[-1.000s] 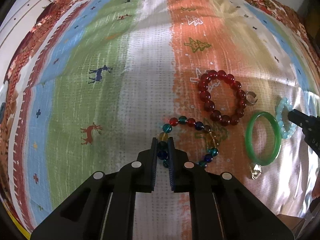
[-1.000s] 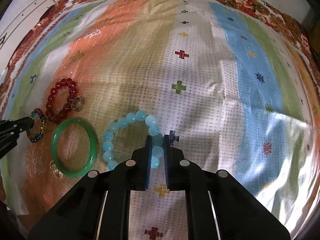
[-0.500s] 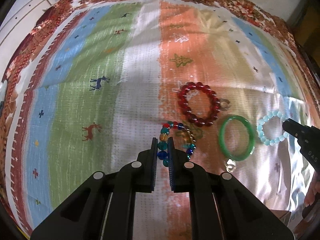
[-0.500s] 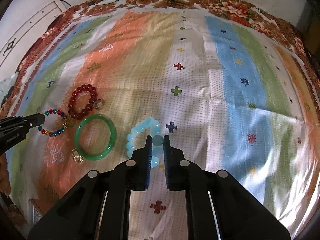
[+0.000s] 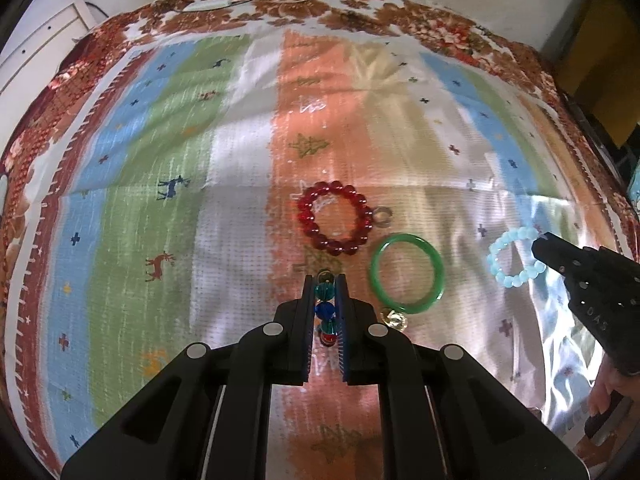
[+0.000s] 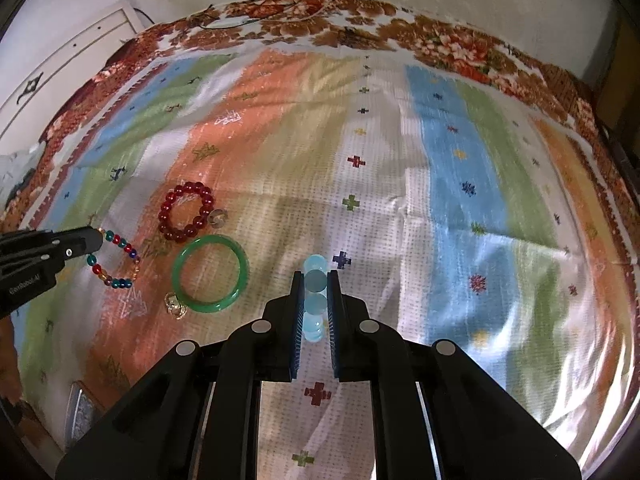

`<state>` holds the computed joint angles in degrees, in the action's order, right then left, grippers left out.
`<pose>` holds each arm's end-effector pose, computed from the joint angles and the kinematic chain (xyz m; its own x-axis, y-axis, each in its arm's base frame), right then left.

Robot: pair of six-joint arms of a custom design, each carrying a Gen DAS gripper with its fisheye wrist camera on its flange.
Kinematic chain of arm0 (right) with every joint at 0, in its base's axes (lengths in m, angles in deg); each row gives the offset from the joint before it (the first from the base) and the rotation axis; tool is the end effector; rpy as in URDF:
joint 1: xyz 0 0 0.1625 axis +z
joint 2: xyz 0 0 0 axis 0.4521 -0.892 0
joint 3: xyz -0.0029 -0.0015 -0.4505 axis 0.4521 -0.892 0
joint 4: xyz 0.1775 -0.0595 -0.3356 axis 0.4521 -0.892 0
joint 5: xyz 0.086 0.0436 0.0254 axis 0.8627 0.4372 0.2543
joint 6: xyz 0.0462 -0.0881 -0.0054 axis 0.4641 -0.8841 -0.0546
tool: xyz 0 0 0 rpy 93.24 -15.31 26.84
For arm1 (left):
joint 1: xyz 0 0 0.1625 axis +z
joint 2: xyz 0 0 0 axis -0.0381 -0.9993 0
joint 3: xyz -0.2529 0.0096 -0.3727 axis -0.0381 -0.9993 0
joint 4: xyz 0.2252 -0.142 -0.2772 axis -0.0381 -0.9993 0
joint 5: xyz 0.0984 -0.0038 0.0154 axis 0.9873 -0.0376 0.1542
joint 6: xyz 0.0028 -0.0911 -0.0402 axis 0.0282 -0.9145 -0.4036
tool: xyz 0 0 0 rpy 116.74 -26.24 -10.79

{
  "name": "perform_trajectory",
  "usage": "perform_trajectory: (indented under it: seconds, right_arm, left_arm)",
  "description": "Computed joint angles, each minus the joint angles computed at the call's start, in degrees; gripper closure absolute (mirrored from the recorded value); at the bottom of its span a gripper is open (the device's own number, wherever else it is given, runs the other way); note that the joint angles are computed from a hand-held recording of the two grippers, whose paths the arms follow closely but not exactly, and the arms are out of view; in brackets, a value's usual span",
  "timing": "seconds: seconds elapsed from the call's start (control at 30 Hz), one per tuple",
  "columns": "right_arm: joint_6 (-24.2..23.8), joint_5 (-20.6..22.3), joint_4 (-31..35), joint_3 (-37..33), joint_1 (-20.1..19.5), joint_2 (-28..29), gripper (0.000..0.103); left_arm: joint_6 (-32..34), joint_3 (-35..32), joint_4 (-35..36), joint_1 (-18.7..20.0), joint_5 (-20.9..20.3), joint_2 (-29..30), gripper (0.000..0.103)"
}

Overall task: Organize jewelry
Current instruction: 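Lift both held bracelets and carry them over the silver tin box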

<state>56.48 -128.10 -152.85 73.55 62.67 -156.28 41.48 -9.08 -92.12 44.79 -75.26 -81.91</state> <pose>0.0714 -0.6240 0.4068 -0.6893 -0.0921 0.7186 -0.4395 0.8417 -0.3137 -0.4394 -0.6703 0.0478 -0.7779 0.2071 -0.5933 0.4030 0.8888 -0.2182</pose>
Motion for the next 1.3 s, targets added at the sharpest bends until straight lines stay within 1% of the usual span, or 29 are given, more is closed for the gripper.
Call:
perform_trajectory:
  seconds: [0.13,0.23,0.37,0.57,0.8,1.1,1.3]
  right_arm:
    - [-0.2,1.3,-0.3,1.0,0.3,-1.3,0.091]
    - [-0.7,2.1,-0.7,1.8,0.9,-2.3,0.091]
    - [-1.5,2.9,-1.8,3.2,1.6,-3.6,0.091]
    - [-1.0,5.2,-2.1,5.3,2.3,-5.9,0.091]
    - [-2.3,8.0,-3.9,9.2,3.8,-10.0,0.091]
    - [-3.3,9.2,-4.7,12.8,4.9,-12.9,0.091]
    - [-3.7,11.3,-5.1,15.6,5.1,-15.5,0.091]
  left_arm:
    - [0.8,1.2,-1.5,-1.0,0.3,-0.5,0.094]
    - [0.0,1.9,-2.4,-1.6,1.2,-0.9,0.094]
    - [-1.2,3.2,-4.4,-1.8,-1.3,-2.0,0.094]
    - [-1.3,5.5,-6.9,-3.3,-0.7,-3.1,0.094]
    - [-0.9,8.9,-9.6,-5.2,-0.2,-4.9,0.094]
    - [0.1,15.1,-15.0,-8.5,1.6,-7.6,0.094]
    - [1.3,18.3,-17.5,-10.2,1.5,-8.8,0.094]
